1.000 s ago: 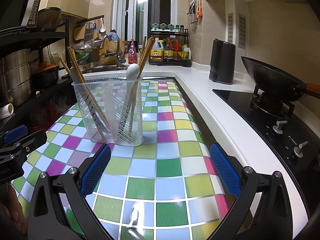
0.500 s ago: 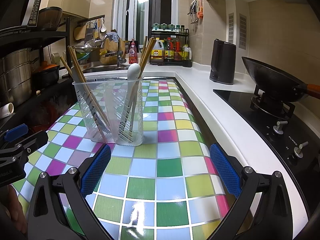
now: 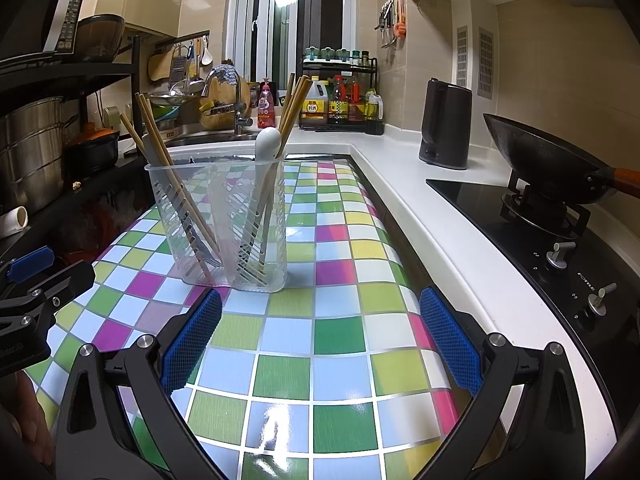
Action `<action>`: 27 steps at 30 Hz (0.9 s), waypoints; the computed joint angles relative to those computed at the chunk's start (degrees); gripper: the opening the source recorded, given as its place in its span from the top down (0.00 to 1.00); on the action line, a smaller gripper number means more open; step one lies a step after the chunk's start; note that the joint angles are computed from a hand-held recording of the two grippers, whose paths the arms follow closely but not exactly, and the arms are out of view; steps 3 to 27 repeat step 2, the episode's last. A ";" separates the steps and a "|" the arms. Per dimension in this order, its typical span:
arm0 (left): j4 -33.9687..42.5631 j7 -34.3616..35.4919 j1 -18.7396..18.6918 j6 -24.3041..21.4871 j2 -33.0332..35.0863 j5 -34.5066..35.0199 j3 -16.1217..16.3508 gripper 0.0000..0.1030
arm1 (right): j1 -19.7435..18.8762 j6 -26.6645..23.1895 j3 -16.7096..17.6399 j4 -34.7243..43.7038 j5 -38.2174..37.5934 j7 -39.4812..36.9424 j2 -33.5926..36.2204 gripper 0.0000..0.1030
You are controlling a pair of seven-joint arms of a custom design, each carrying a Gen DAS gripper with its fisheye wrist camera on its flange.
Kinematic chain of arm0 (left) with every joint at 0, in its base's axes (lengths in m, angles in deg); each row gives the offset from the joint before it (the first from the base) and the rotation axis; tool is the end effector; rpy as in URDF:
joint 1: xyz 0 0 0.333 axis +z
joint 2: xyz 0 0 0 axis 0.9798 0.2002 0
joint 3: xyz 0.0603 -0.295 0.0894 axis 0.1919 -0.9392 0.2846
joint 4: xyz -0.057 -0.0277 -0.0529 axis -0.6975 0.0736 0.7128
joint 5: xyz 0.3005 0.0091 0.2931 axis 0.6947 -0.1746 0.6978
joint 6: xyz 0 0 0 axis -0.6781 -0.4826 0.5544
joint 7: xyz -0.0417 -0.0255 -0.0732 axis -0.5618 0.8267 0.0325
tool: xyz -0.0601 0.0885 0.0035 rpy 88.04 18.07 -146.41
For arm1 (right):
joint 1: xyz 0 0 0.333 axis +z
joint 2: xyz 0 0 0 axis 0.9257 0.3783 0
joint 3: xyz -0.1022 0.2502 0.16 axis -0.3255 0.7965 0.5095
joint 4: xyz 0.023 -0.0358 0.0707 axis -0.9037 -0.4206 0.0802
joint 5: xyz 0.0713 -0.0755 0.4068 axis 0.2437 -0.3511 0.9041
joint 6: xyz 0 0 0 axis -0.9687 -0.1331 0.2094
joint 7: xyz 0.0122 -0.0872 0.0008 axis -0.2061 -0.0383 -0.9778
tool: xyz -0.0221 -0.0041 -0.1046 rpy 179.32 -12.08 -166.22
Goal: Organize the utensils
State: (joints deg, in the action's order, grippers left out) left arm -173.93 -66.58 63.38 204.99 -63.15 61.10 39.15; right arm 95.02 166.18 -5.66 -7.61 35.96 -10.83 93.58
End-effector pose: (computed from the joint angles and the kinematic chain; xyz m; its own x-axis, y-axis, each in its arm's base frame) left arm 0.5798 -0.2679 0.3893 0.2787 -0.9563 0.0885 -0.3993 -0.1992 -0.8949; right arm 0.6902 0.3169 0.3977 0.4115 -0.9113 0.0159 -0.4110 -0.2011 -0.8892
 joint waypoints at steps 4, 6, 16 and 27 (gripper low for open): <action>0.01 0.29 -0.04 -0.13 0.01 0.05 0.01 0.08 | 0.00 -0.06 0.04 -0.04 0.06 -0.02 -0.05 0.05; 0.01 0.29 -0.04 -0.13 0.01 0.05 0.01 0.08 | 0.00 -0.06 0.04 -0.04 0.06 -0.02 -0.05 0.05; 0.01 0.29 -0.04 -0.13 0.01 0.05 0.01 0.08 | 0.00 -0.06 0.04 -0.04 0.06 -0.02 -0.05 0.05; 0.01 0.29 -0.04 -0.13 0.01 0.05 0.01 0.08 | 0.00 -0.06 0.04 -0.04 0.06 -0.02 -0.05 0.05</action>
